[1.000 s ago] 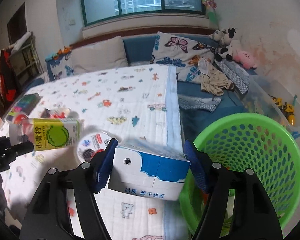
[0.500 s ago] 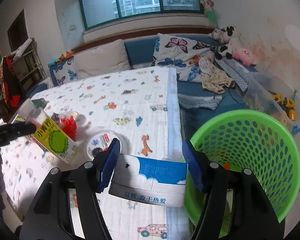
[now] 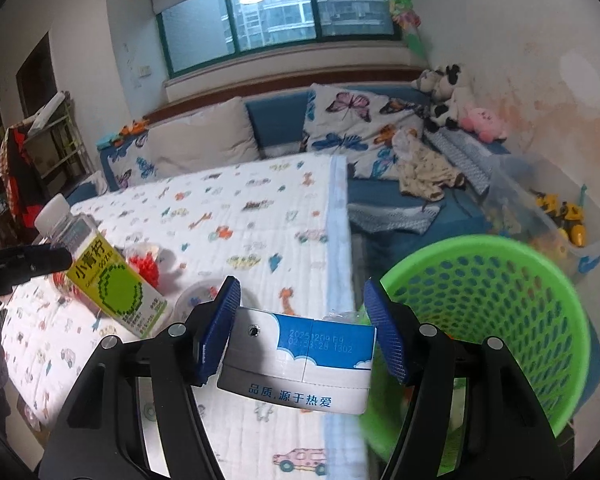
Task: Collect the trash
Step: 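Grasp the plastic bottle with the left gripper while the right grasps the milk carton, then carry the bottle and carton over the green basket and open both grippers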
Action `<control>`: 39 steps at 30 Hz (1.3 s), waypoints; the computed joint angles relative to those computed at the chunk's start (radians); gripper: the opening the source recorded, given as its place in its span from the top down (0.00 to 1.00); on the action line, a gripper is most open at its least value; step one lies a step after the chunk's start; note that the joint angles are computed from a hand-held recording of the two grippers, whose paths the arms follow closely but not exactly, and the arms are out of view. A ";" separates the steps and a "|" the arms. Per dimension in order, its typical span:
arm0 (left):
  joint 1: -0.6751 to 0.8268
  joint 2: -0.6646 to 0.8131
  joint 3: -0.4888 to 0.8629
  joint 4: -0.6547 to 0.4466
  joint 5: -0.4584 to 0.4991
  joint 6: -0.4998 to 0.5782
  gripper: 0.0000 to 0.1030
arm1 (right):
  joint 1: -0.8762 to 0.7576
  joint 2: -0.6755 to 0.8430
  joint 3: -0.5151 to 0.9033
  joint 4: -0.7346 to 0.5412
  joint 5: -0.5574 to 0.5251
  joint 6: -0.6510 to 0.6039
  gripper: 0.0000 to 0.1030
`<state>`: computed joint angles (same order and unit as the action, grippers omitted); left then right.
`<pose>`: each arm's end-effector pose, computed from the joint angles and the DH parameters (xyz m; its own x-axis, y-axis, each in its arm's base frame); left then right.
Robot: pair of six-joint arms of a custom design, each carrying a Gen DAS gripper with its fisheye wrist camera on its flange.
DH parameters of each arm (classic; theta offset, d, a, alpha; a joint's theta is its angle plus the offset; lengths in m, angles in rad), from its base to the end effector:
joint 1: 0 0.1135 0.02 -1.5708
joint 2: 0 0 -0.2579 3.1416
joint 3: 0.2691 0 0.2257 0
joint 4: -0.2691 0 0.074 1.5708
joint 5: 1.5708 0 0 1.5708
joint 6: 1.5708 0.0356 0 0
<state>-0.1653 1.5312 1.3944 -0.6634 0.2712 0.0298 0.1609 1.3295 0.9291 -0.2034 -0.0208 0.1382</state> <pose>0.3032 -0.0602 0.3233 -0.6972 0.1454 -0.7020 0.3635 0.9157 -0.1714 0.2687 0.0444 0.2722 -0.5795 0.0455 -0.8137 -0.0982 0.9873 0.1251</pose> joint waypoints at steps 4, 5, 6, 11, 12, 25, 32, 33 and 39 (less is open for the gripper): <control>-0.049 0.018 0.057 -0.023 0.002 -0.007 0.58 | -0.075 -0.037 0.008 -0.036 0.022 -0.032 0.38; -0.069 0.023 0.073 -0.025 -0.001 -0.010 0.58 | -0.098 -0.038 0.004 -0.038 0.019 -0.037 0.38; -0.085 0.032 0.089 -0.026 -0.005 -0.013 0.58 | -0.119 -0.041 -0.002 -0.040 0.021 -0.042 0.38; -0.165 0.086 0.175 -0.039 -0.013 -0.033 0.58 | -0.242 -0.035 -0.063 -0.015 0.025 -0.077 0.37; -0.186 0.103 0.198 -0.042 -0.017 -0.035 0.58 | -0.267 -0.029 -0.078 -0.004 0.017 -0.081 0.37; -0.379 0.315 0.456 -0.088 -0.026 -0.069 0.58 | -0.429 0.057 -0.181 0.090 -0.076 -0.078 0.36; -0.456 0.466 0.599 -0.109 -0.037 -0.062 0.58 | -0.460 -0.018 -0.219 0.075 -0.101 -0.070 0.32; -0.464 0.487 0.622 -0.117 -0.043 -0.063 0.58 | -0.465 -0.035 -0.228 0.071 -0.105 -0.072 0.32; -0.511 0.623 0.733 -0.129 -0.060 -0.054 0.58 | -0.504 -0.147 -0.285 0.048 -0.140 -0.068 0.30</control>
